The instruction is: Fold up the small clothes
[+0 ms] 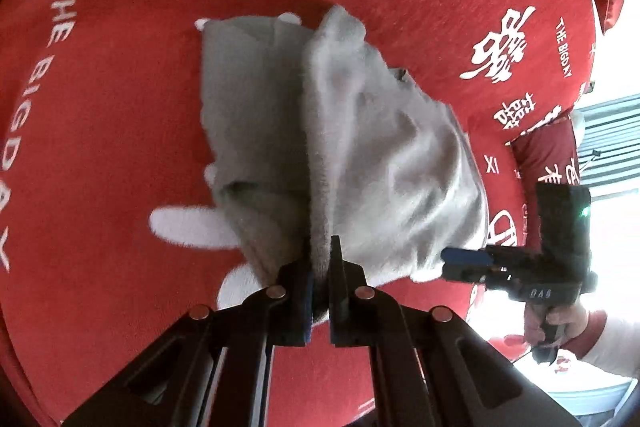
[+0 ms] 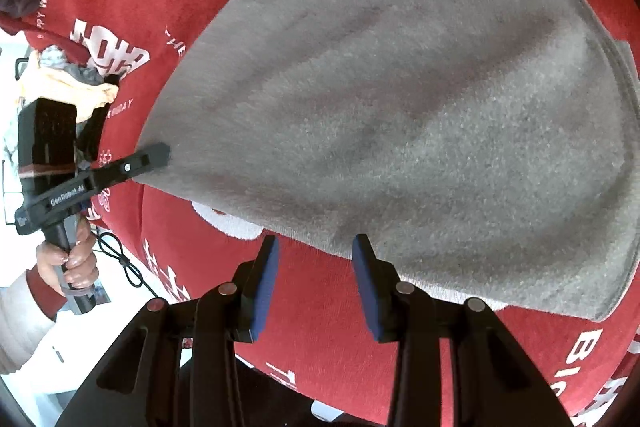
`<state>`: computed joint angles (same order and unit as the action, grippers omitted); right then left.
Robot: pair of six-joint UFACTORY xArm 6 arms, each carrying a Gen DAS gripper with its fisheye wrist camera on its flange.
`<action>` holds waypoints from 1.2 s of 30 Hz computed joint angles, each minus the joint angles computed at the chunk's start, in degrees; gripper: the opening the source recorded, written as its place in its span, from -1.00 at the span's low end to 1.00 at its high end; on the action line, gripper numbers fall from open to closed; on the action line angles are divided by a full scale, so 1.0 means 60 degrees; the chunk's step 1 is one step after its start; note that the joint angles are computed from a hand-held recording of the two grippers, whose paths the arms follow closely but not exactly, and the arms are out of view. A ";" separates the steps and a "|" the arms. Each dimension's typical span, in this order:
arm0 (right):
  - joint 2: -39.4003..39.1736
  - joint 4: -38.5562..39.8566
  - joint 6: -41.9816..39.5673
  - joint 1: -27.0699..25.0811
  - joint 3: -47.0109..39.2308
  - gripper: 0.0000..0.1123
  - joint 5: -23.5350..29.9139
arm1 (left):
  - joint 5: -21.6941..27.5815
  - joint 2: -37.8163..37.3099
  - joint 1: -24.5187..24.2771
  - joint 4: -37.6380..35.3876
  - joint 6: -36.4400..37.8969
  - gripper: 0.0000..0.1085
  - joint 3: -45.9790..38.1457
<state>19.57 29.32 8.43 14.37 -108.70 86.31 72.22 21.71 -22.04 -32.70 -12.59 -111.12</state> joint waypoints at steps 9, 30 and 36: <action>-0.0313 -0.0069 -0.0148 -0.0075 0.0414 -0.25 0.0291 | -0.0795 -0.0985 -0.0070 -0.0127 -0.0094 -0.90 0.2429; -0.2786 -0.1979 0.1747 -0.2160 0.3362 -0.12 -0.0894 | 0.1279 0.0190 -0.0592 0.2142 -0.2028 -0.89 -0.0416; -0.4135 -0.0058 0.3125 -0.3003 0.5878 -0.12 -0.2304 | 0.1337 0.0244 -0.0645 0.2313 -0.2228 -0.89 -0.0381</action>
<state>-5.24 28.97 27.18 -3.65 -73.43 72.48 80.24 23.18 -25.91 -18.82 -25.95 -113.41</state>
